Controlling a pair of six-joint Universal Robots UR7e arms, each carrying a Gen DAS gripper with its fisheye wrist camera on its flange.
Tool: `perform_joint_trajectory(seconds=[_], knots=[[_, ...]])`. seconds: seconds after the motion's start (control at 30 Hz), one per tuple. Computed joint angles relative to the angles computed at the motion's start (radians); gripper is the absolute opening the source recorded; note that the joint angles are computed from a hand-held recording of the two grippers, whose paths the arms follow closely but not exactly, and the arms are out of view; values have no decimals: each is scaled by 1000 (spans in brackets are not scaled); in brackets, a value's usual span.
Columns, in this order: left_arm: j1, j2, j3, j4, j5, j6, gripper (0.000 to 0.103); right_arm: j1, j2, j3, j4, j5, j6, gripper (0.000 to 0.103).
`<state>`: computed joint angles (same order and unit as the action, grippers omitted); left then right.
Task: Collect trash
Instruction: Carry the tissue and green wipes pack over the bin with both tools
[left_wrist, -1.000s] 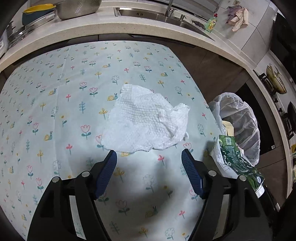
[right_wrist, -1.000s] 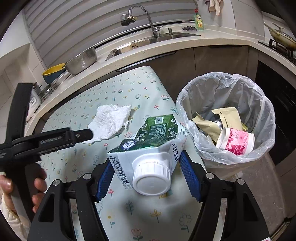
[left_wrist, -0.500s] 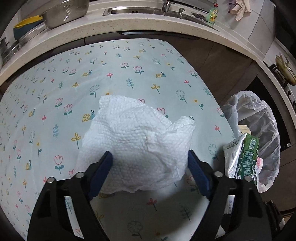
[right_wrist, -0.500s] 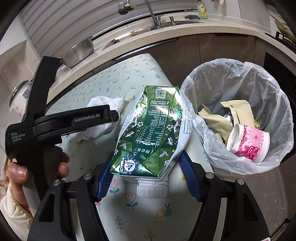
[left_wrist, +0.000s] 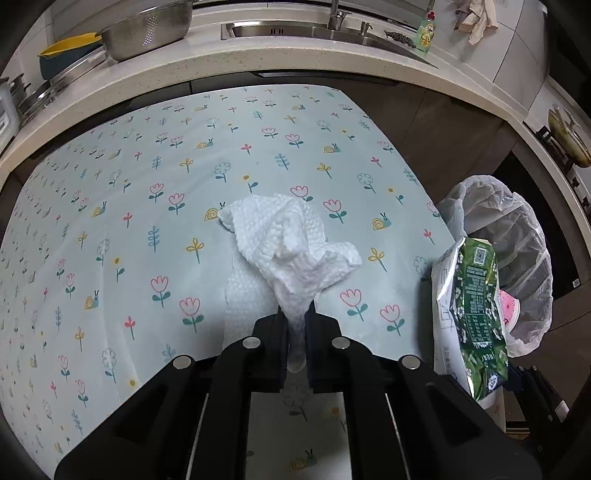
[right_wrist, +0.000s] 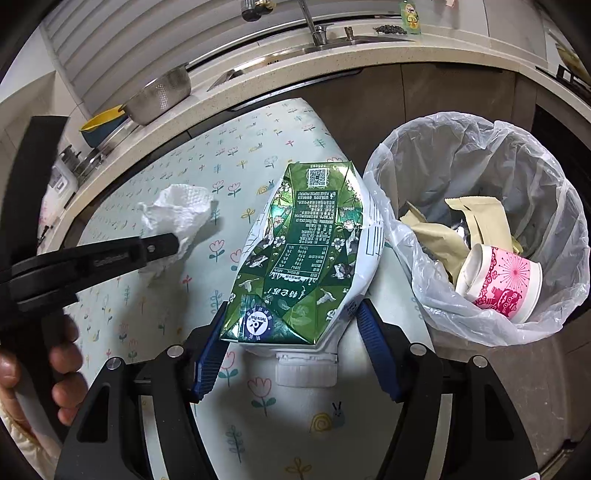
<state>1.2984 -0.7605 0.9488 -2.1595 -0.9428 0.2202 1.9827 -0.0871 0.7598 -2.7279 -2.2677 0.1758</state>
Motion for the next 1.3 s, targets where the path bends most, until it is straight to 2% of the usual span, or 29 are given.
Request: perform_joint_trajectory(seconds=[0.2,0.3,0.37,0.73,1.3], knots=[[-9,-62,80,-9,-2,-12,7,-8,43,-102,61,8,28,78],[-9,-75,92,3,-1,-28,7,-7,66,-147,84,-9,22,77],[-12,-83,102,2,0,-29,7,-6,70,-158,92,-14,16,69],[-47,-151,204,-20,-6,-32,7,13,-21,9,-55,10,7,68],[-148,-270,383,-121,-11,-10,7,62,-196,279,-306,-23,-49,68]])
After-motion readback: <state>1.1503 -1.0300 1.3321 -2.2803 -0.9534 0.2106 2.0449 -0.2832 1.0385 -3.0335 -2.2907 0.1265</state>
